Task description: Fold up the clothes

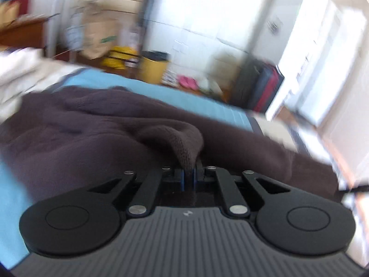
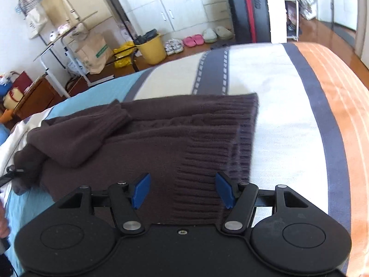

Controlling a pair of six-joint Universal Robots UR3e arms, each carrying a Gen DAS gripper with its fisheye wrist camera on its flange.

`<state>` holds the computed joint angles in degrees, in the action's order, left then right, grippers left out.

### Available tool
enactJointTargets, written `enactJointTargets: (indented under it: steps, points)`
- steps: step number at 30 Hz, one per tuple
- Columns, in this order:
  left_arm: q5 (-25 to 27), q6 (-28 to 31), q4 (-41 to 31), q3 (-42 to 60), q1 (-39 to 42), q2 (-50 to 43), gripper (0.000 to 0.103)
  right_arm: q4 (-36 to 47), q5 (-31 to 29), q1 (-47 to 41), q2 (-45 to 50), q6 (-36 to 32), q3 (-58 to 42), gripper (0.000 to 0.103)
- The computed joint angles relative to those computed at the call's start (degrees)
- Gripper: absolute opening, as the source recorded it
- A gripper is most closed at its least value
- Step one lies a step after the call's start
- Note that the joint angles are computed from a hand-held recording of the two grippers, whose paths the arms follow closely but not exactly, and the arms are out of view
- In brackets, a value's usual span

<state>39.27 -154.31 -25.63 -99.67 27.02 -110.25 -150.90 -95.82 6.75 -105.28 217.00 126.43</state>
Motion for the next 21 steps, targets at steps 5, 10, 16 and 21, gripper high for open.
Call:
enactJointTargets:
  steps: [5, 10, 16, 21]
  points:
    - [-5.4, 9.8, 15.6, -23.9, 18.5, 19.5, 0.006, 1.4, 0.1, -1.5, -0.4, -0.3, -0.1, 0.068]
    - [-11.9, 18.5, -9.7, -34.5, 42.5, 35.8, 0.006, 4.9, -3.3, 1.4, 2.2, -2.5, -3.9, 0.068]
    - [-1.8, 9.4, 14.0, -40.5, 43.8, 28.1, 0.006, 5.9, -8.7, 5.0, 6.2, -2.2, -6.6, 0.068]
    - [-7.0, 1.6, 37.9, -46.1, 45.6, 30.0, 0.007, -10.2, -16.5, 8.2, 12.7, -0.1, -1.2, 0.075]
